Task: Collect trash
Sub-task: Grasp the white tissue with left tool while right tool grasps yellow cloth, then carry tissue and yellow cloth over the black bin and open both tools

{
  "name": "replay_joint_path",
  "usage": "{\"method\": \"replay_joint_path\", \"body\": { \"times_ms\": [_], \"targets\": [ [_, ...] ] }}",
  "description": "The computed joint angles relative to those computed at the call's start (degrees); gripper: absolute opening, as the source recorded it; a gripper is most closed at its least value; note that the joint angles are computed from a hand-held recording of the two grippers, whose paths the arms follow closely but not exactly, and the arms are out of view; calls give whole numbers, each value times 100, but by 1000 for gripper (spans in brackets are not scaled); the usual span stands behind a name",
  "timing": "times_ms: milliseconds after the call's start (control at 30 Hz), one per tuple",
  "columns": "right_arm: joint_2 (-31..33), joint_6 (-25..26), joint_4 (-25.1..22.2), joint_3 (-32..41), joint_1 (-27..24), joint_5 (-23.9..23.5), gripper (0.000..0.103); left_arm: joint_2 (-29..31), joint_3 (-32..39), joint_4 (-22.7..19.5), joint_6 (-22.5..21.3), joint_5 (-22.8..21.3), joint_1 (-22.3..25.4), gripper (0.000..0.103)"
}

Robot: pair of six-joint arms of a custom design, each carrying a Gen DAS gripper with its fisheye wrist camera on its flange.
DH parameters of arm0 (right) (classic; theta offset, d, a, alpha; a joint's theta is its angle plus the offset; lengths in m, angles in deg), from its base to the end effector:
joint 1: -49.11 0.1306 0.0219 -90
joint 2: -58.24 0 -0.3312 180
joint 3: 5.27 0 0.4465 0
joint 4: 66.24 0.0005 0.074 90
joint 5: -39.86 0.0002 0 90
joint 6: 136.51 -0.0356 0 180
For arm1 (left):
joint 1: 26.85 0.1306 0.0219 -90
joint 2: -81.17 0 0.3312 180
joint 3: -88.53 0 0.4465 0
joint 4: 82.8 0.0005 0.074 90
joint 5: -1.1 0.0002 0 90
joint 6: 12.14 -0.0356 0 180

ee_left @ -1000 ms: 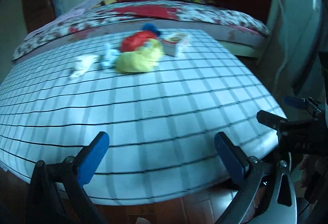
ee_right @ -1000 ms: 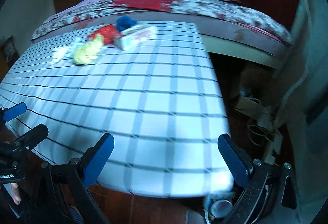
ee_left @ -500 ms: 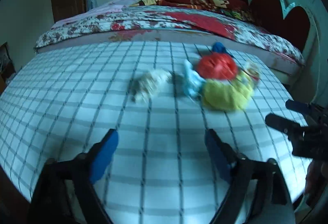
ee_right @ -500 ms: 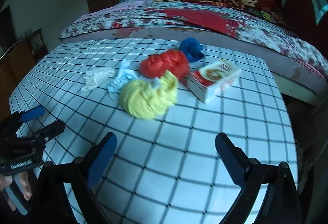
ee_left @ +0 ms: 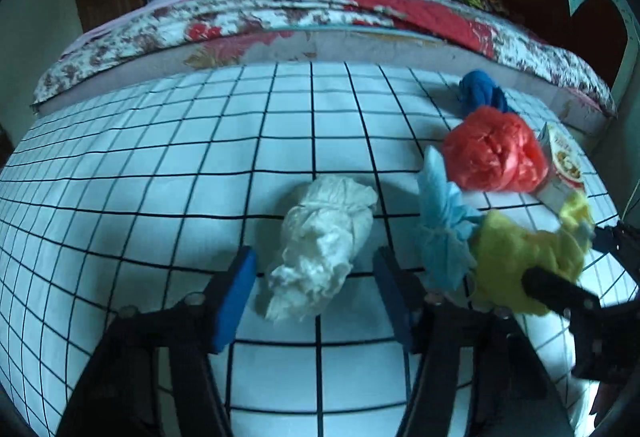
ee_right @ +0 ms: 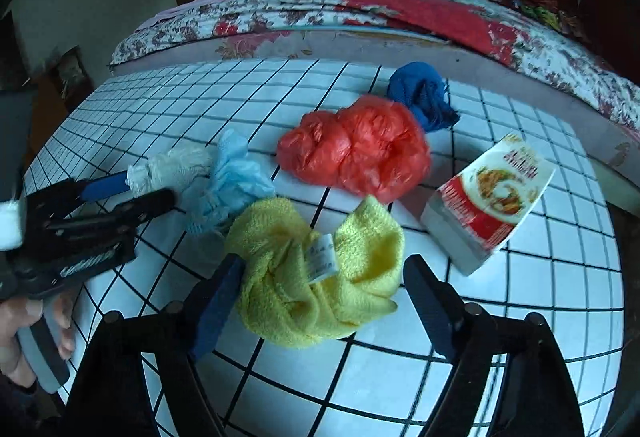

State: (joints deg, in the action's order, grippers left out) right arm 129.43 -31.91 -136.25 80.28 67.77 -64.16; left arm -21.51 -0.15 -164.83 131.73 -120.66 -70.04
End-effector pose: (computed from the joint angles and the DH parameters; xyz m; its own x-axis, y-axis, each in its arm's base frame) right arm 0.3847 0.1385 0.4651 -0.6461 -0.4763 -0.5964 -0.6229 0.7806 0.0513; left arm 0.3196 -0.2750 0.4650 -0.7527 -0.2353 -0.6148 -0.2876 0.9576 -0.0144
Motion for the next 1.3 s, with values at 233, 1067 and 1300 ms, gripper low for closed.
{"method": "replay_joint_path", "body": {
  "times_ms": [233,1067,1300],
  "targets": [
    [-52,68,-164,-58,-17,-415,52,-1,8,67,-38,65,-26,27],
    [-1807,626,-797,-303,-2003,-1191,49,1097,1840,-1254,1587,-1726,-2436,26],
    [-2020,1258,-1251,-174,-3332,-1986,49,1776,2702,-1316,1582,-2276,-2956,26]
  ]
}}
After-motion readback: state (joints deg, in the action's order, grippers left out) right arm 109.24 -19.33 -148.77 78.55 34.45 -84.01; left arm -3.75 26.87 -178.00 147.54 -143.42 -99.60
